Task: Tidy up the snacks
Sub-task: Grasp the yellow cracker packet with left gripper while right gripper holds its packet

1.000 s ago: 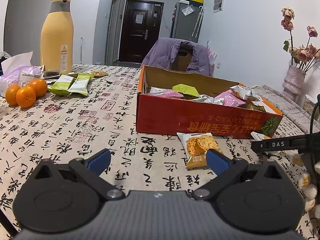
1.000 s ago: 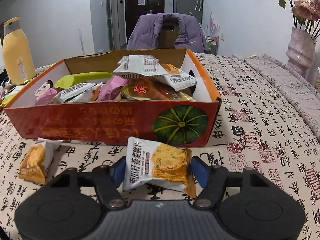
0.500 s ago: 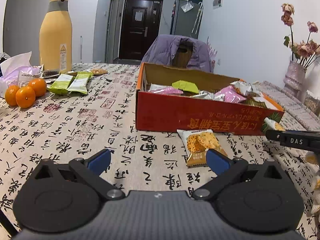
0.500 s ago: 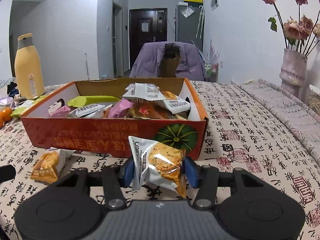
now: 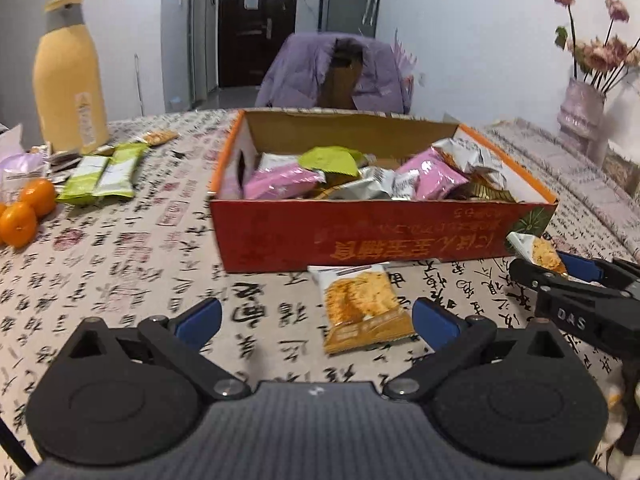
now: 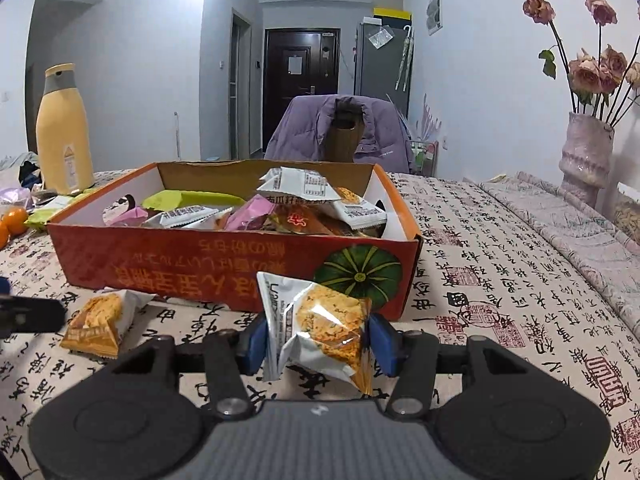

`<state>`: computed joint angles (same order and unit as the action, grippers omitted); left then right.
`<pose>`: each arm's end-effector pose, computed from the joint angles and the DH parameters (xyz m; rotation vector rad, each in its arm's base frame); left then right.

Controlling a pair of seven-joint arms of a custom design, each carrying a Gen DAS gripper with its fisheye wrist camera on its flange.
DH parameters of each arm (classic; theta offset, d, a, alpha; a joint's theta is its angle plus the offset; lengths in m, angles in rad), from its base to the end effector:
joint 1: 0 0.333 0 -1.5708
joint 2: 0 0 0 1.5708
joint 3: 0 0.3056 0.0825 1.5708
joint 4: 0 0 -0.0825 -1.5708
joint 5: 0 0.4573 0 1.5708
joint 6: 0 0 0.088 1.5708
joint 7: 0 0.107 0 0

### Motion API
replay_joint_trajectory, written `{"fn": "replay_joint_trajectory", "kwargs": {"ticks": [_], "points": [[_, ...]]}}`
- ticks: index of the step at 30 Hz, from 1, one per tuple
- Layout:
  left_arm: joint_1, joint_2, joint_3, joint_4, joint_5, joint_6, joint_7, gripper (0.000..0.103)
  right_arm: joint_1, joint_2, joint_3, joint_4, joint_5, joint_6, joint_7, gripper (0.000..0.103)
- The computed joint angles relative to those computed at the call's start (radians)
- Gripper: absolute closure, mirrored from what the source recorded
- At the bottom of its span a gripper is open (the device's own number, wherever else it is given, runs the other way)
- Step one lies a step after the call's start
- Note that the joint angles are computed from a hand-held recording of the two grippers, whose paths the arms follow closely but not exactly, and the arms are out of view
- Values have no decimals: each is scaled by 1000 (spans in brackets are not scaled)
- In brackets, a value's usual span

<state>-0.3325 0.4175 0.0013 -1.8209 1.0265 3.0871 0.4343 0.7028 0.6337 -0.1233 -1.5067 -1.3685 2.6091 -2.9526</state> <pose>0.6613 -0.3017 0.3248 -1.5660 1.9135 -0.9459 0.6445 0.4654 0.2846 -1.5740 1.6368 -0.9588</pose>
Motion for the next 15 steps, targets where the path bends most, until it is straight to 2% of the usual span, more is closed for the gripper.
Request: {"fn": "replay_joint_trajectory", "kwargs": {"ticks": [1,4,10,15], "points": [[20,15,-34,19,-39,-27,43,0,2,-2,-3,-3,-6,3,10,51],[37,56,-75,68,-114,-70,117,0,1,-8,-5,-10,-16,6,31,51],[-4,117,-71,155,-166,-170,165,1,-4,-15,-2,-20,-29,12,58,50],[0,150,-91,192,-227,-216,205,6,-9,-13,1,-17,-33,26,56,50]]}}
